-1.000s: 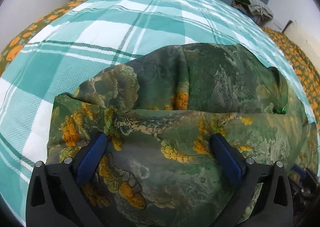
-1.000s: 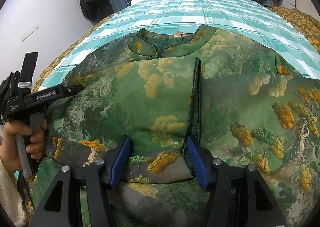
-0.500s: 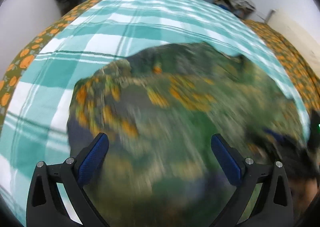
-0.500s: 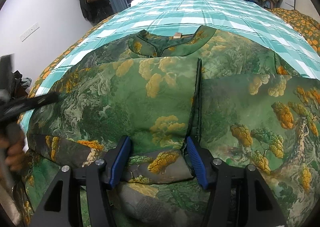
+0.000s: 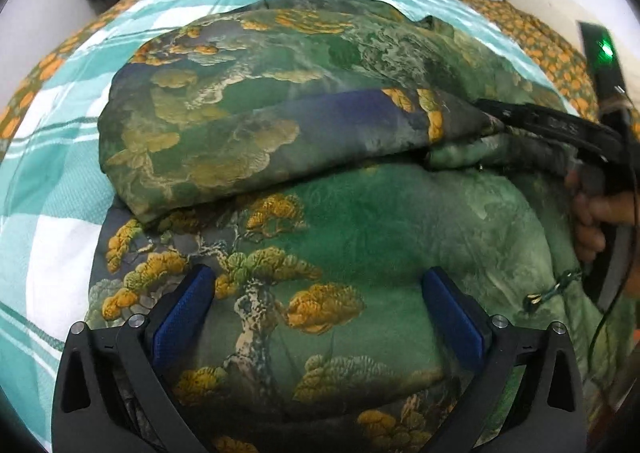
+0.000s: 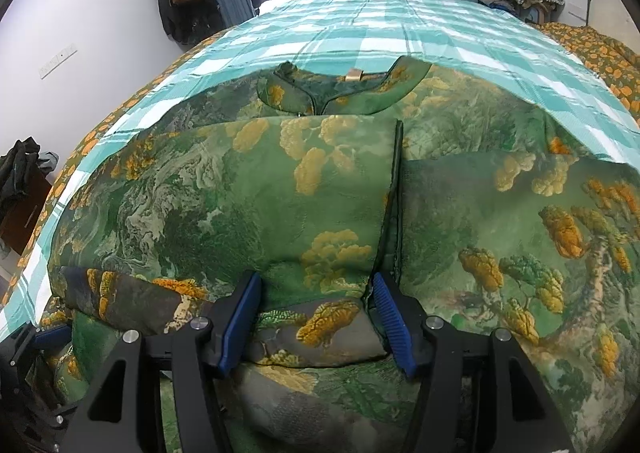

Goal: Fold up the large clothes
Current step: 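Hold the folded jacket with the right tool while the left tool smooths the fold, then grasp the jacket hem with both tools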

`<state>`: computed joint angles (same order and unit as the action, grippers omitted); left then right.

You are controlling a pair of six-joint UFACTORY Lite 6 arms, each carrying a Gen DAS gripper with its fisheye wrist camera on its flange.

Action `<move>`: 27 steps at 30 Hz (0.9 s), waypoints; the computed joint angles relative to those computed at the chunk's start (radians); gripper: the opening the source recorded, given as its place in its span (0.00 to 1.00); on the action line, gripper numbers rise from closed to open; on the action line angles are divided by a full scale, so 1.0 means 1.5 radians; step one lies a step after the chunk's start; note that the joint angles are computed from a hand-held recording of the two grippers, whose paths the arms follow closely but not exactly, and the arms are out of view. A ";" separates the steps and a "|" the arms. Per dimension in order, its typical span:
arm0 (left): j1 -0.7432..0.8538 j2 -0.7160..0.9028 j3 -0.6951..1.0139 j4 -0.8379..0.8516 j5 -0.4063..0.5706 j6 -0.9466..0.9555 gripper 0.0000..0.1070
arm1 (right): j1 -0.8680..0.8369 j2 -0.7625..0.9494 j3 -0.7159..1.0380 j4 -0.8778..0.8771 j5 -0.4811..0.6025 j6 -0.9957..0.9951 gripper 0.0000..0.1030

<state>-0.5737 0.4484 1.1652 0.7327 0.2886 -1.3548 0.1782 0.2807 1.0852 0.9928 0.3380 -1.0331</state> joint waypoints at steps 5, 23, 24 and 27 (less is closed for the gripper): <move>-0.011 -0.107 -0.084 -0.030 0.006 -0.015 0.95 | -0.073 -0.185 -0.127 -0.051 0.055 0.031 0.58; -0.139 -0.076 -0.139 0.287 0.062 -0.379 0.96 | -0.591 -0.542 -0.492 -0.084 0.272 -0.317 0.58; -0.140 -0.070 -0.135 0.299 0.065 -0.388 0.96 | -0.582 -0.540 -0.501 -0.072 0.258 -0.327 0.58; -0.171 -0.091 -0.176 0.358 0.086 -0.469 0.96 | -0.581 -0.538 -0.524 -0.028 0.237 -0.383 0.58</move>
<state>-0.8297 0.3119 0.9007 1.2695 0.4181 -2.0578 -0.6928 -0.5267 0.2990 0.9507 0.6941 -1.6075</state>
